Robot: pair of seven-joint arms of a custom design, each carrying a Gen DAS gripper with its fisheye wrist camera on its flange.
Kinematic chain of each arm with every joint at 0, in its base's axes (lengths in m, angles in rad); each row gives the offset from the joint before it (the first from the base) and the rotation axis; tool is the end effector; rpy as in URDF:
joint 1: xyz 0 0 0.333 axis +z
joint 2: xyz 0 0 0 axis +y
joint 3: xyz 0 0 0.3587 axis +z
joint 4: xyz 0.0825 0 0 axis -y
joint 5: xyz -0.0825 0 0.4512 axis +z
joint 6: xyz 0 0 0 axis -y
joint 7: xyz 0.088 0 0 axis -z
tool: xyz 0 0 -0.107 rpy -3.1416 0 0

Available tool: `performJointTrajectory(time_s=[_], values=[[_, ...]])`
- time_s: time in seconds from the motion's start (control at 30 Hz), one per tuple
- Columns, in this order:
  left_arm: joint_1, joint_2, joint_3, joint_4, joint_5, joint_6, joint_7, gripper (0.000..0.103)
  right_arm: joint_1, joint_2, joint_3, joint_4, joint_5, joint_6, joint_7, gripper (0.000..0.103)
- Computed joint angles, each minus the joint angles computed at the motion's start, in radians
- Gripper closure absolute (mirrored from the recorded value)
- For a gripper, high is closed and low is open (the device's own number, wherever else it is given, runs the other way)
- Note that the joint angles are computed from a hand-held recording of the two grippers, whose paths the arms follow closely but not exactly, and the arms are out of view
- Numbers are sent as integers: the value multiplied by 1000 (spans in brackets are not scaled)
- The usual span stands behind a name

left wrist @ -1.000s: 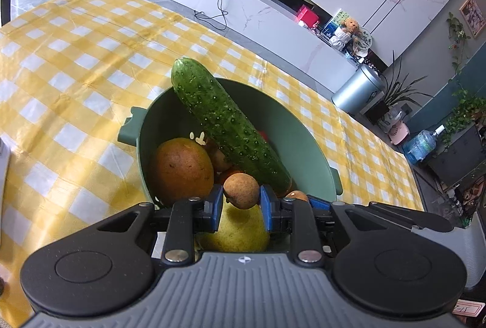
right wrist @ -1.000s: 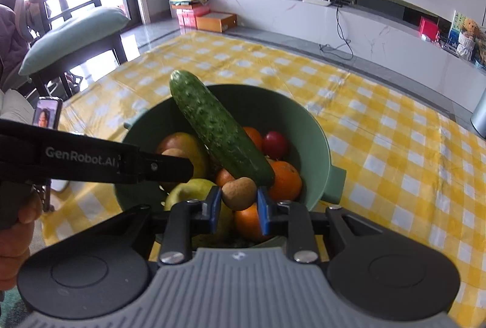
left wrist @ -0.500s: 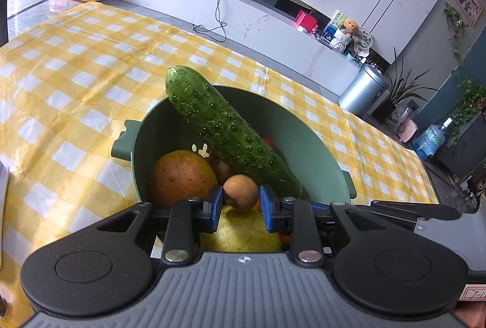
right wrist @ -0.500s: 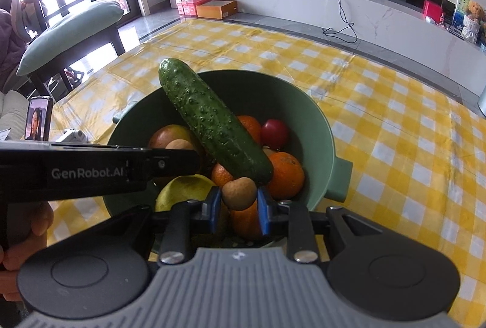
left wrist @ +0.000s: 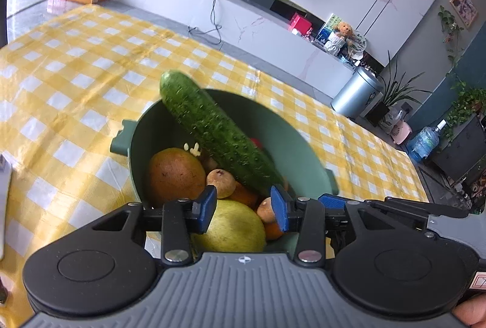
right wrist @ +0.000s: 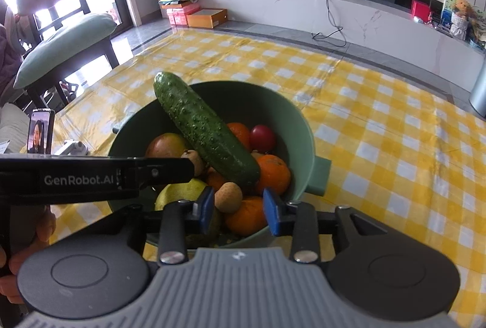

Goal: Organize fruits

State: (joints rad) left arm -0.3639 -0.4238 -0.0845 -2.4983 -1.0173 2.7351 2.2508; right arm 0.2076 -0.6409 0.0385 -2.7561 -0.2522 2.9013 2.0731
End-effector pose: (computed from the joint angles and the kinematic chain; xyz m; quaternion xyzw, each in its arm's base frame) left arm 0.4539 -0.1845 0.5022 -0.5325 0.7316 -0.4243 0.0341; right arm 0.4011 0.1167 0.4912 -0.6406 0.6626 -0.2304 0.3122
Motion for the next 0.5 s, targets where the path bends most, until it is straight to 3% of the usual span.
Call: performJointTrajectory(time_s=[0.07, 0.17, 0.3, 0.43, 0.5], values=[[-4, -33, -12, -16, 8, 31, 6, 43, -26, -47, 26, -18, -14, -5, 22, 63], [-12, -90, -35, -45, 52, 90, -20, 39, -69, -137, 74, -51, -45, -21, 70, 58], [-27, -166, -68, -87, 155, 169, -74, 33, -147, -299, 154, -108, -99, -46, 186, 42], [-76, -234, -98, -151, 213, 335, -77, 14, -177, -479, 198, -164, -142, -95, 283, 28], [-88, -260, -121, -181, 240, 409, -89, 11, -174, -562, 212, -186, -161, -126, 320, 23]])
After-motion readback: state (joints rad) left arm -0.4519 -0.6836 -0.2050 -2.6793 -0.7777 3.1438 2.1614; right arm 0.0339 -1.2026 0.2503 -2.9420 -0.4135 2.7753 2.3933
